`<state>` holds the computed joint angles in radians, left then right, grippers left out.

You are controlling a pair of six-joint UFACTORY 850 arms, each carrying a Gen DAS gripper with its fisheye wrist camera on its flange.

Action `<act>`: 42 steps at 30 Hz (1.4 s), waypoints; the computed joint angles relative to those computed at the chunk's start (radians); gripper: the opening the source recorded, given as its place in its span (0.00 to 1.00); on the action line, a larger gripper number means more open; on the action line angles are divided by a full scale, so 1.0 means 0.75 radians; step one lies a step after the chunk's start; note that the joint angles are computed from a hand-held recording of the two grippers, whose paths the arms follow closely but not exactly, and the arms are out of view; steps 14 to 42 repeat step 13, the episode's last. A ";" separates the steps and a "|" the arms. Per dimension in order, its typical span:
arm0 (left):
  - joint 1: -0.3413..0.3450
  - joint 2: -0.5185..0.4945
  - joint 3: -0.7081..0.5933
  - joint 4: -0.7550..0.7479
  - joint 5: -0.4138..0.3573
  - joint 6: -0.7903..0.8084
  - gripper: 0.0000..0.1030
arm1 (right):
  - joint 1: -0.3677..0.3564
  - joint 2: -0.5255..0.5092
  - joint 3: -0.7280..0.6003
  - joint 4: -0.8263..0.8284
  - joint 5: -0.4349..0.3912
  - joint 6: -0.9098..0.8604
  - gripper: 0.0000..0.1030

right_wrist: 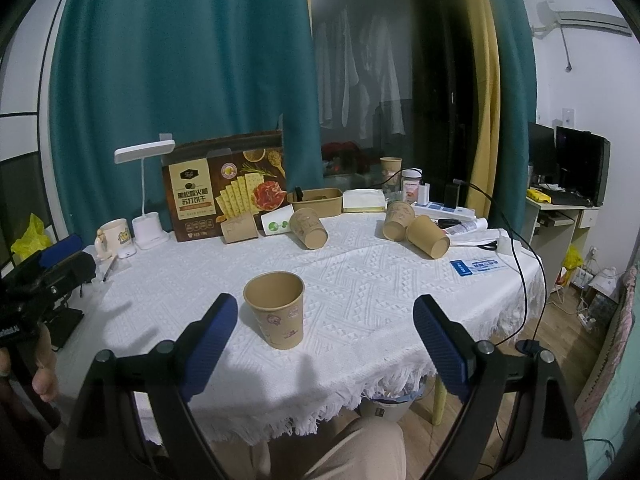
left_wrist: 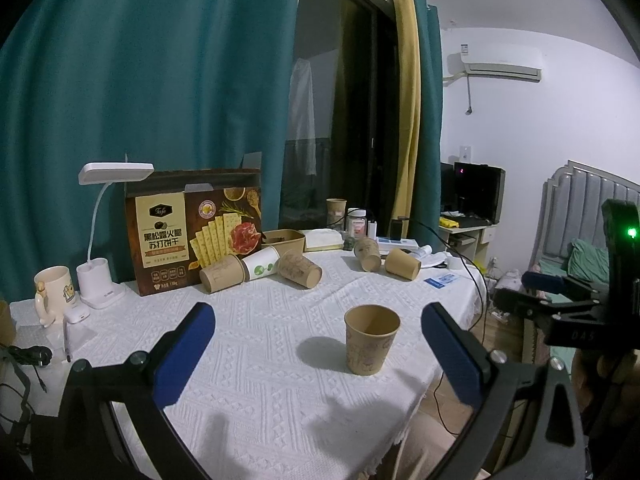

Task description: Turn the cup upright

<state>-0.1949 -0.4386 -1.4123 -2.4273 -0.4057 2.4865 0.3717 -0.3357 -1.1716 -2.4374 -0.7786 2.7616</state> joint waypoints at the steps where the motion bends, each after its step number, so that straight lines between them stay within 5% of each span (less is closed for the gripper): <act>1: 0.000 0.000 0.000 0.003 -0.001 -0.002 1.00 | 0.000 0.001 0.000 0.000 0.002 0.000 0.85; 42: -0.004 -0.006 -0.012 0.000 -0.001 0.004 1.00 | -0.005 0.002 0.003 -0.007 0.005 0.006 0.85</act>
